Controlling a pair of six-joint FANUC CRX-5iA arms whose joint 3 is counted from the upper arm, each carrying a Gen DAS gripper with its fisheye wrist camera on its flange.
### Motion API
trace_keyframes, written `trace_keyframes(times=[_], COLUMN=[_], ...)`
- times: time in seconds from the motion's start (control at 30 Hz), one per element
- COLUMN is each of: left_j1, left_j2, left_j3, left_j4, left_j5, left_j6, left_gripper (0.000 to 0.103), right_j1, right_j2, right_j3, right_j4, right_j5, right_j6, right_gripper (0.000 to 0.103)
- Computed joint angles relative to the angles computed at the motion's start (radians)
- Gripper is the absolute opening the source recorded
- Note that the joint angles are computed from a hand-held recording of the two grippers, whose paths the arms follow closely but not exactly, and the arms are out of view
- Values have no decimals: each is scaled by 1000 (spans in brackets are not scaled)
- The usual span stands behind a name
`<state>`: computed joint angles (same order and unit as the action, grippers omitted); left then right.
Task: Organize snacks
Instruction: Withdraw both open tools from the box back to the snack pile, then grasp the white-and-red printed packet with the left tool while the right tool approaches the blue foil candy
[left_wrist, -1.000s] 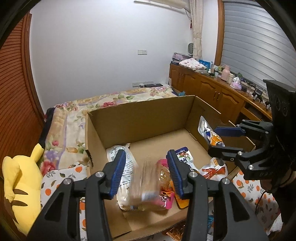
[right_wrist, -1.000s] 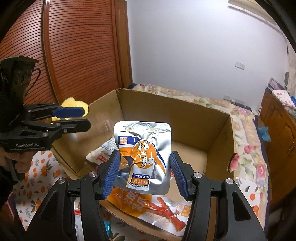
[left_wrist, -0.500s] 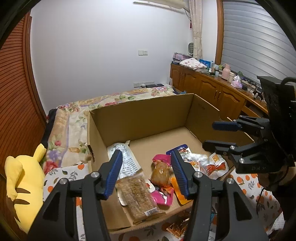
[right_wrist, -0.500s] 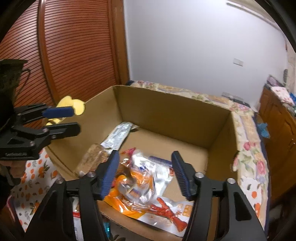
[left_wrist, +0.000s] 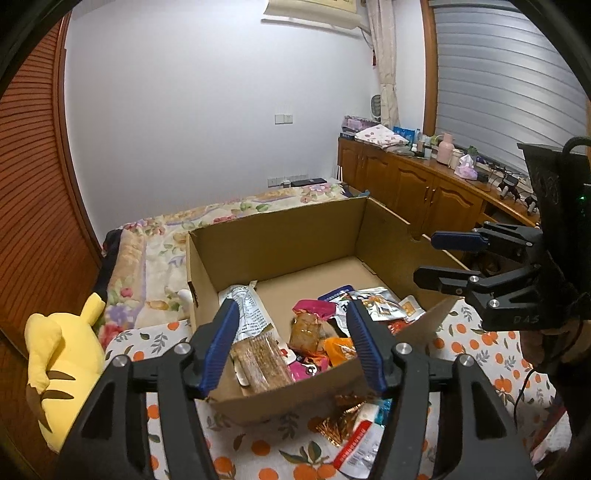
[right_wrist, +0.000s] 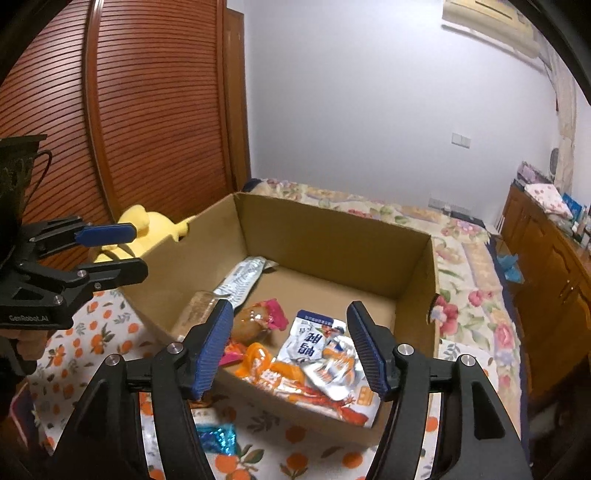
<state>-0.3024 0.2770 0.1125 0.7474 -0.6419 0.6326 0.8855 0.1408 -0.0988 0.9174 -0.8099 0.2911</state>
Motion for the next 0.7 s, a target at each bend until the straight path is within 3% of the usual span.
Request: trace_keyframes(times=[0.17, 0.7], left_j1=[1, -4], left_j2=[-51, -149], left_j3=[-75, -270], left_j4=[54, 60], left_j5=[24, -7], left_j6=[-48, -63], left_gripper=[74, 75], right_j1=[32, 144], right_j2=[-30, -100], right_j3=[-27, -115], right_j4=[28, 58], right_j5=[-25, -99], right_j6=[-45, -152], right_gripper=[68, 70])
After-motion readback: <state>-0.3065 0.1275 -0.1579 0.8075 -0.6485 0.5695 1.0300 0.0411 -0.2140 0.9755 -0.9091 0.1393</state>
